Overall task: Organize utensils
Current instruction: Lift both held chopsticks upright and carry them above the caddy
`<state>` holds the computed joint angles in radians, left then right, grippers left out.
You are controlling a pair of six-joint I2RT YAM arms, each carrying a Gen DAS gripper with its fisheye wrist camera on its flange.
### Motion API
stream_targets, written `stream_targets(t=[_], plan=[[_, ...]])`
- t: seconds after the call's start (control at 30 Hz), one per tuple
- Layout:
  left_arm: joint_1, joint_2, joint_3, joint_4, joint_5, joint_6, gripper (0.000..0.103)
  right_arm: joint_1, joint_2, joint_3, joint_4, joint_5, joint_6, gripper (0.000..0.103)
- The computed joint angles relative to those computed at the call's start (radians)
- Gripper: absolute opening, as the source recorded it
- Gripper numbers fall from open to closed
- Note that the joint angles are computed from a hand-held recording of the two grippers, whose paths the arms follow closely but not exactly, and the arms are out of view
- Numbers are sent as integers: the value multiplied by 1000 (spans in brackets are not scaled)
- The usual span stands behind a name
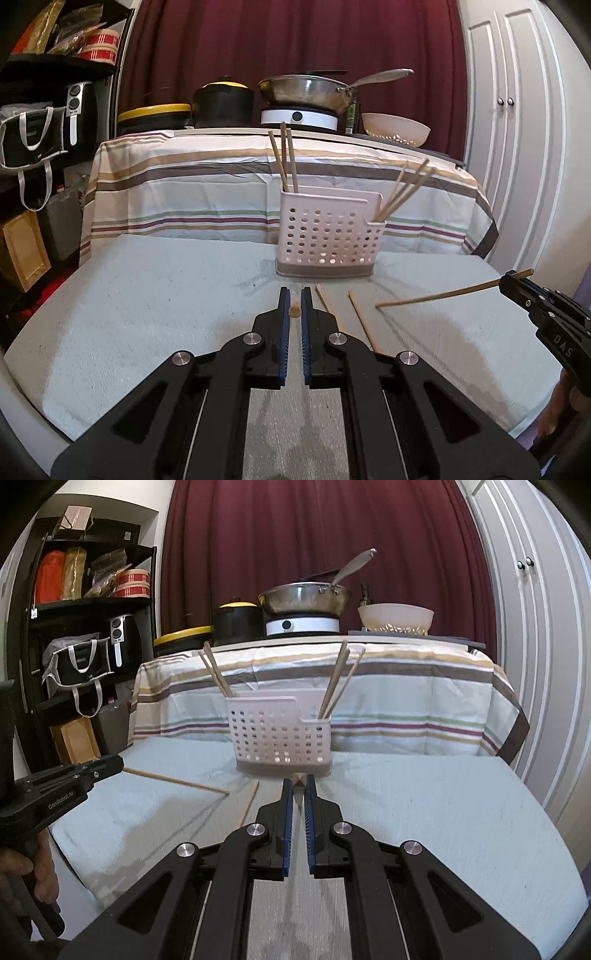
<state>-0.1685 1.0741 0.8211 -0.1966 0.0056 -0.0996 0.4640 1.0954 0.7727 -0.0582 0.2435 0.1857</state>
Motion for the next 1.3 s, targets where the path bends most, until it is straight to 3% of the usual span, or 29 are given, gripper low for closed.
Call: stream_targets(t=[0.53, 0.9, 1.3], plan=[[56, 239, 295, -44, 67, 60, 6, -73, 248, 261, 51, -97, -70, 7], [92, 346, 507, -153, 168, 52, 6, -123, 291, 397, -3, -173, -61, 7], [81, 514, 940, -247, 184, 85, 6, -169, 403, 673, -38, -257, -86, 7]])
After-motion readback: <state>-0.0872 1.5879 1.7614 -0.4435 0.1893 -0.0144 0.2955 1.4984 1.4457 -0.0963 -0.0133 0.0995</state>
